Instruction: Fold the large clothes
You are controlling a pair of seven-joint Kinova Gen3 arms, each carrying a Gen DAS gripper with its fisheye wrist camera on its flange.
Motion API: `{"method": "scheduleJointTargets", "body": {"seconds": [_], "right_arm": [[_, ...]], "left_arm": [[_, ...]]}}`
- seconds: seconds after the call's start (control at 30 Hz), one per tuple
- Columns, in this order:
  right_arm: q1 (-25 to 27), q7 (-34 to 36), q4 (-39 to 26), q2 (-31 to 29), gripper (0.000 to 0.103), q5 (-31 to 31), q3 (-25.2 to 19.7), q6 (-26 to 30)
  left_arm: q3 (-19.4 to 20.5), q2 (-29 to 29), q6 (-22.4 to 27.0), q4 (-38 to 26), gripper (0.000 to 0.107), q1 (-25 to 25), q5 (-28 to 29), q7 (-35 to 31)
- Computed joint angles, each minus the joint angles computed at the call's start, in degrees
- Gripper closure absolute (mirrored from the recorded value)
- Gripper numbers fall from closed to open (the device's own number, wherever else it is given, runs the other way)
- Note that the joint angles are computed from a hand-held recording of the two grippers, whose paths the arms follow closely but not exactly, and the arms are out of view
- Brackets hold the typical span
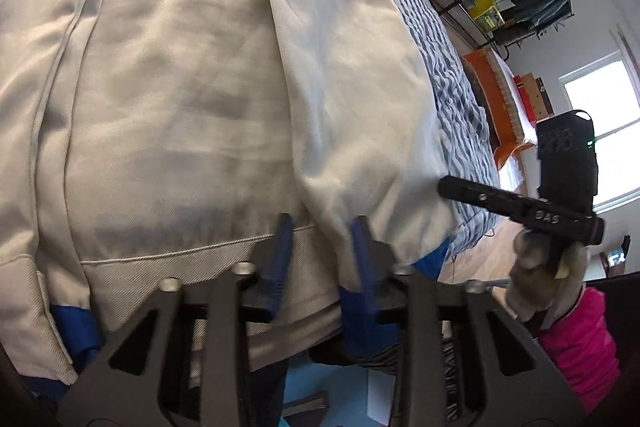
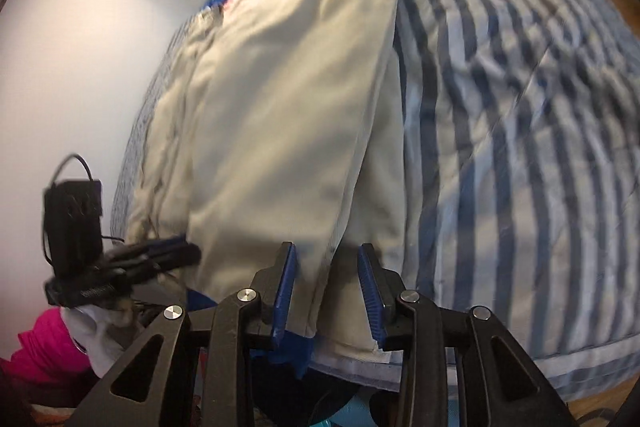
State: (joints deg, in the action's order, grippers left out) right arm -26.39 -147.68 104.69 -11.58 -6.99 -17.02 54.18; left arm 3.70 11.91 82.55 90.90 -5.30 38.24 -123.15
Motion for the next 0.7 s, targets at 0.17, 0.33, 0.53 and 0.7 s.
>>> {"method": "scheduleJointTargets", "body": {"seconds": [0.17, 0.33, 0.53, 0.7], "right_arm": [[0.18, 2.62, 4.41, -2.29, 0.072, -5.19, 2.42, -6.58], [0.93, 2.39, 2.39, -1.0, 0.097, -2.63, -0.2, -4.62], [1.14, -1.38, -1.79, -1.53, 0.102, 2.94, -1.32, 1.89], [1.25, -0.96, 0.26, -1.66, 0.094, 2.88, -1.06, 1.0]], "left_arm": [[0.29, -0.45, -1.18, 0.7, 0.1, 0.83, -0.42, 0.26], [0.5, -0.71, -1.44, 0.64, 0.103, 1.58, -0.6, 0.53], [1.77, -1.21, -3.25, 1.55, 0.103, 4.08, -0.43, 0.78], [1.55, -1.26, -3.62, 1.37, 0.103, 4.65, -1.39, 0.44]]}}
